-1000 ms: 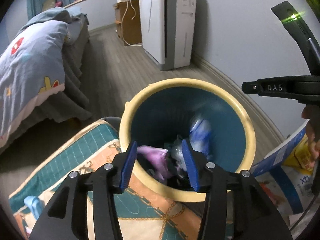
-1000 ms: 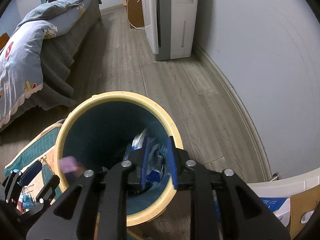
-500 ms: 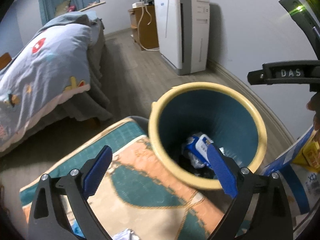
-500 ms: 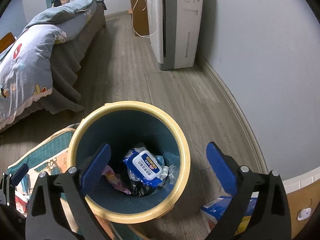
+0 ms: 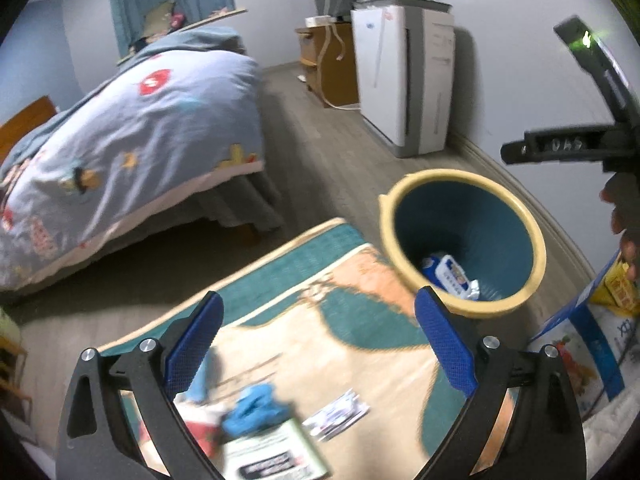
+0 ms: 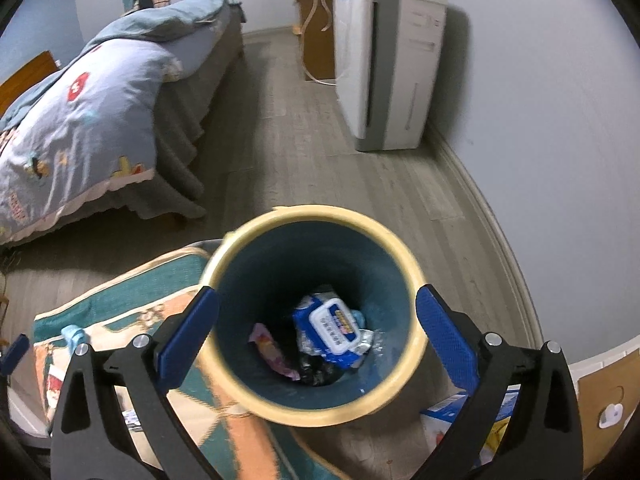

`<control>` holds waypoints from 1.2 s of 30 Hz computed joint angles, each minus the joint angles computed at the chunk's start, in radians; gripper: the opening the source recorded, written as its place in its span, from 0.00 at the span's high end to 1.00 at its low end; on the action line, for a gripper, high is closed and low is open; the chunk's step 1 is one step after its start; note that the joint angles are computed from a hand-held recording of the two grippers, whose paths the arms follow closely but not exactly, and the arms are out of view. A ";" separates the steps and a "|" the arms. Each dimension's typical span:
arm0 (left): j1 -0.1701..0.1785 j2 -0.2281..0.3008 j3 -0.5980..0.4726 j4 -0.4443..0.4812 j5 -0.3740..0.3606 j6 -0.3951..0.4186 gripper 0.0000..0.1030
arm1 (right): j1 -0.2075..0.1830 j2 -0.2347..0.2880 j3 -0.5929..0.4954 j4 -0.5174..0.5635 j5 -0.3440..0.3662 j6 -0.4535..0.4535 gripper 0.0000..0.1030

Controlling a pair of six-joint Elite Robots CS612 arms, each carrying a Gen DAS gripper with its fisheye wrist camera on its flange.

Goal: Collect trash
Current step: 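Grasp the blue glove with the right tool while the left tool grasps the red-and-white paper cup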

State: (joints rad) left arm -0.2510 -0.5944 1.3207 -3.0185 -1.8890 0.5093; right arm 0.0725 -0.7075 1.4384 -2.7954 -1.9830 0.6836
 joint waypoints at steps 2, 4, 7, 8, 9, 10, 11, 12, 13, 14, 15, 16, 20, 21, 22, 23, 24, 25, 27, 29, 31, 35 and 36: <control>0.015 -0.011 -0.009 0.035 -0.001 -0.002 0.07 | 0.011 0.011 -0.025 0.003 0.006 -0.014 0.06; 0.030 -0.021 -0.014 0.044 0.008 -0.010 0.07 | 0.023 0.023 -0.052 -0.001 0.020 -0.032 0.06; 0.060 -0.033 -0.023 0.041 0.008 -0.023 0.07 | 0.038 0.039 -0.085 -0.003 0.038 -0.062 0.06; 0.073 -0.034 -0.027 0.030 0.014 -0.027 0.06 | 0.043 0.045 -0.098 0.001 0.050 -0.071 0.06; 0.079 -0.032 -0.032 0.025 0.020 -0.031 0.06 | 0.047 0.052 -0.110 0.006 0.065 -0.080 0.06; 0.086 -0.030 -0.035 0.018 0.031 -0.038 0.06 | 0.050 0.058 -0.123 0.012 0.078 -0.086 0.06; 0.095 -0.026 -0.041 0.014 0.047 -0.056 0.05 | 0.053 0.064 -0.131 0.016 0.088 -0.089 0.06; 0.104 -0.020 -0.050 0.018 0.057 -0.084 0.05 | 0.056 0.070 -0.142 0.021 0.102 -0.095 0.06; 0.110 -0.015 -0.058 0.026 0.059 -0.109 0.05 | 0.060 0.077 -0.154 0.026 0.119 -0.100 0.06; 0.121 -0.007 -0.070 0.042 0.056 -0.146 0.05 | 0.061 0.080 -0.157 0.031 0.127 -0.101 0.06; 0.129 -0.001 -0.081 0.059 0.053 -0.175 0.05 | 0.063 0.085 -0.166 0.042 0.136 -0.099 0.06; 0.136 0.005 -0.090 0.076 0.055 -0.193 0.05 | 0.067 0.093 -0.179 0.061 0.151 -0.093 0.06; 0.153 0.026 -0.112 0.094 0.105 -0.174 0.05 | 0.078 0.131 -0.245 0.116 0.220 -0.113 0.06; 0.157 0.033 -0.118 0.099 0.124 -0.159 0.05 | 0.082 0.137 -0.255 0.121 0.228 -0.123 0.06; 0.159 0.037 -0.124 0.108 0.133 -0.153 0.05 | 0.088 0.151 -0.280 0.139 0.237 -0.142 0.06; 0.163 0.045 -0.134 0.128 0.142 -0.147 0.05 | 0.094 0.163 -0.300 0.155 0.248 -0.154 0.06; 0.166 0.053 -0.144 0.149 0.149 -0.144 0.05 | 0.097 0.172 -0.316 0.167 0.256 -0.159 0.06; 0.166 0.057 -0.149 0.162 0.155 -0.143 0.05 | 0.102 0.187 -0.343 0.191 0.273 -0.162 0.06; 0.168 0.073 -0.167 0.191 0.174 -0.131 0.05 | 0.107 0.202 -0.368 0.213 0.295 -0.161 0.06; 0.167 0.087 -0.179 0.199 0.199 -0.110 0.05 | 0.115 0.222 -0.404 0.242 0.304 -0.165 0.06; 0.166 0.097 -0.187 0.206 0.223 -0.096 0.05 | 0.124 0.244 -0.444 0.279 0.303 -0.179 0.06; 0.170 0.114 -0.213 0.245 0.220 -0.094 0.05 | 0.133 0.286 -0.512 0.337 0.328 -0.186 0.06; 0.171 0.116 -0.219 0.255 0.210 -0.099 0.05 | 0.133 0.295 -0.522 0.342 0.340 -0.178 0.06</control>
